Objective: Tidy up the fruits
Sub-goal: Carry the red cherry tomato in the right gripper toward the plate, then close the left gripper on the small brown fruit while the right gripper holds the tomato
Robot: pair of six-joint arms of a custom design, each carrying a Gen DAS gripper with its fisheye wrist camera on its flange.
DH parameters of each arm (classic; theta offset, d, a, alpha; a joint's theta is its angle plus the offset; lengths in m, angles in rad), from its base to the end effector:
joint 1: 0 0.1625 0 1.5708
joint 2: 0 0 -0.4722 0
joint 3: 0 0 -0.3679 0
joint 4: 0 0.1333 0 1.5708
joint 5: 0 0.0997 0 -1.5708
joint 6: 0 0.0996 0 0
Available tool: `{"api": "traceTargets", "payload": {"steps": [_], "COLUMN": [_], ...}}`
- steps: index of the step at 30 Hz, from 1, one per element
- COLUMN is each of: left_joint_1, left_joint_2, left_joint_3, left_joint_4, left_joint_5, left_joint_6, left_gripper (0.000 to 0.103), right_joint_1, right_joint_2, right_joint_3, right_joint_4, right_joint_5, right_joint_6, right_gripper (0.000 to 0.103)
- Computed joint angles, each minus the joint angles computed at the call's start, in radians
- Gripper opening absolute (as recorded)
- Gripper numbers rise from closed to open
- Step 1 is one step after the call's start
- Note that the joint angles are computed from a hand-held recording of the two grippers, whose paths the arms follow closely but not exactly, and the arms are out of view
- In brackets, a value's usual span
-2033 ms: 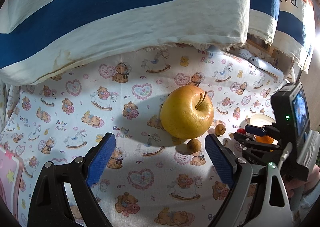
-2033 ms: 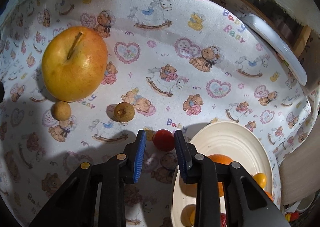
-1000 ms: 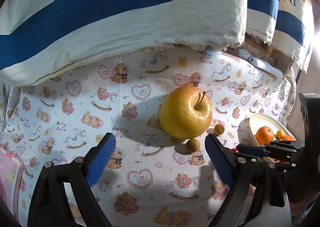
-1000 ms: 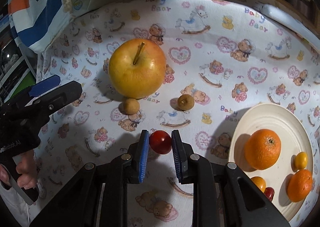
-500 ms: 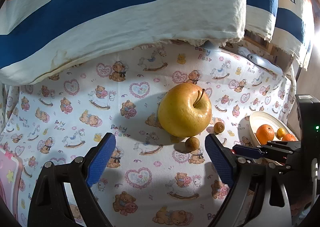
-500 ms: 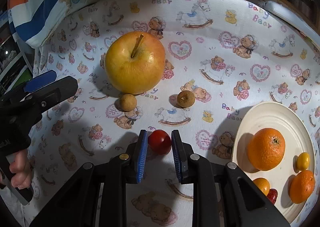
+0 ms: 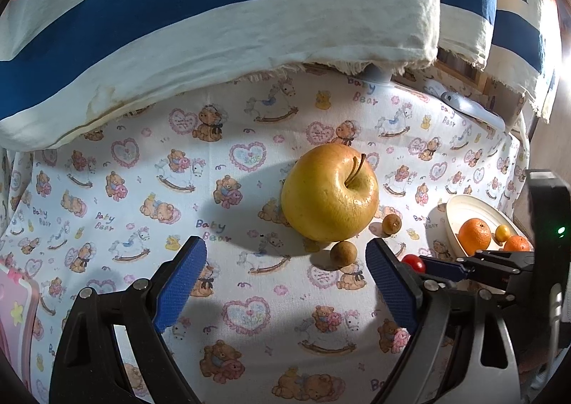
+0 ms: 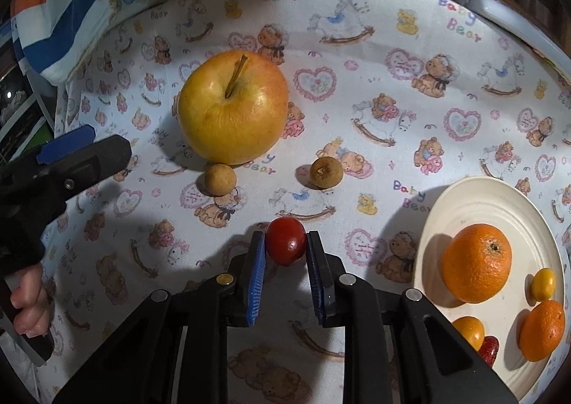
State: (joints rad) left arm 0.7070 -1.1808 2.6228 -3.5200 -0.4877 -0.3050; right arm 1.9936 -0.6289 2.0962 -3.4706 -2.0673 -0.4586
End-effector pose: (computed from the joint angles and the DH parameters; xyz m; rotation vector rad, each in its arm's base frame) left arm -0.1122 -0.3869 0.2420 0.2776 2.2139 -1.2082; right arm 0.3028 -0.4637 0.0366 0.9730 -2.4005 0.5563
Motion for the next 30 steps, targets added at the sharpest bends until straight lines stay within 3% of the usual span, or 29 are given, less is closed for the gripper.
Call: {"api": "traceTargets", "payload": {"steps": [3, 7, 11, 15, 20, 26, 30], "left_joint_1": [0.009, 0.046, 0.057, 0.087, 0.123, 0.158, 0.153], "left_joint_2": [0.0, -0.03, -0.029, -0.038, -0.029, 0.018, 0.05], "left_joint_3": [-0.007, -0.035, -0.056, -0.097, -0.151, -0.2, -0.21], "left_joint_4": [-0.001, 0.064, 0.133, 0.243, 0.333, 0.371, 0.356], "left_joint_5": [-0.025, -0.145, -0.181, -0.236, -0.271, -0.299, -0.266], "left_joint_6": [0.013, 0.017, 0.005, -0.03, -0.08, -0.083, -0.07], "left_gripper": [0.088, 0.07, 0.06, 0.053, 0.051, 0.039, 0.037], "right_joint_1": [-0.008, -0.017, -0.017, -0.034, -0.038, -0.07, -0.1], "right_joint_2": [-0.029, -0.066, -0.089, -0.127, -0.161, -0.199, -0.209], "right_joint_3": [0.037, 0.1, 0.163, 0.197, 0.221, 0.27, 0.291], "right_joint_4": [-0.042, -0.134, -0.252, -0.262, -0.281, -0.329, -0.382], "right_joint_5": [0.039, 0.08, 0.081, 0.11, 0.114, 0.09, 0.059], "right_joint_6": [0.003, -0.017, -0.071, -0.061, -0.076, -0.112, -0.125], "right_gripper": [0.024, 0.024, 0.024, 0.024, 0.024, 0.024, 0.024]}}
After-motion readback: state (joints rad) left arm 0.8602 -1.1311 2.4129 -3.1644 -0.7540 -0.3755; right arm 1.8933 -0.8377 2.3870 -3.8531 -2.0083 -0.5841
